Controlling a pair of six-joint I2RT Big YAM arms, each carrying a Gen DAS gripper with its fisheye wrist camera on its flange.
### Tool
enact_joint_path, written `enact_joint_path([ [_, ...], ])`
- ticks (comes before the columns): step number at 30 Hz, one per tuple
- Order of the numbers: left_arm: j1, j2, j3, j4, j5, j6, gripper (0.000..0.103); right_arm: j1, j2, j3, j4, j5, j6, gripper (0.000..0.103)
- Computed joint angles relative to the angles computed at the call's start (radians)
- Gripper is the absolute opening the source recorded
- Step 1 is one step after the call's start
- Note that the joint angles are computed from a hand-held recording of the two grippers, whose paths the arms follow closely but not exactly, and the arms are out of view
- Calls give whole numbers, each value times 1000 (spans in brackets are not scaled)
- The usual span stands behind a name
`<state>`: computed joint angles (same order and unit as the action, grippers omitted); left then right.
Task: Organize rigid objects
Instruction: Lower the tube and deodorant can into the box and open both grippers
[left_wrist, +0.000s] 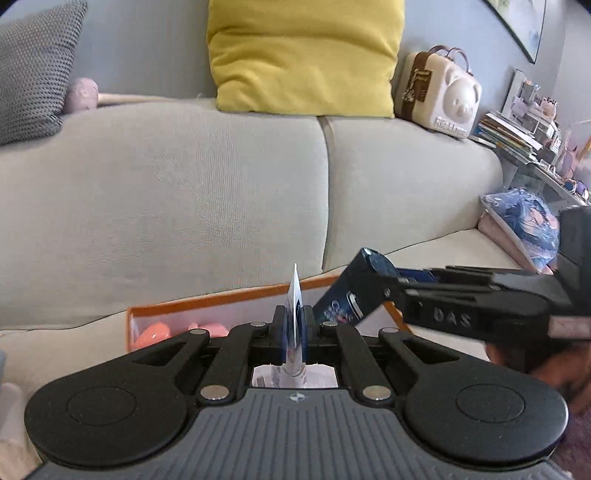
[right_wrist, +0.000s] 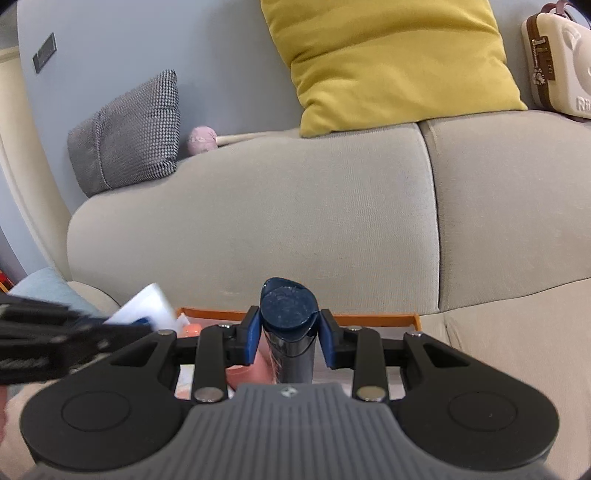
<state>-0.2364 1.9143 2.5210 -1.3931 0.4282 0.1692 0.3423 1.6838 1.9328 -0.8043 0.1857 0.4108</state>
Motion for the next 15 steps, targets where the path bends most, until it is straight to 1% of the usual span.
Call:
enact_joint_path([
  [4, -8, 58, 23, 9, -8, 8, 7, -15, 55, 48, -31, -14, 0, 34],
  [6, -12, 75, 20, 18, -28, 22, 7, -23, 77, 63, -40, -25, 10, 34],
  [8, -13, 99, 31, 9, -37, 26, 7, -32, 100, 78, -50, -36, 28, 34],
  [13, -14, 111, -1, 29, -56, 39, 7, -49, 141, 102, -65, -69, 59, 34],
  [15, -16, 123, 15, 11, -76, 54, 7, -50, 153, 109, -66, -73, 58, 34],
])
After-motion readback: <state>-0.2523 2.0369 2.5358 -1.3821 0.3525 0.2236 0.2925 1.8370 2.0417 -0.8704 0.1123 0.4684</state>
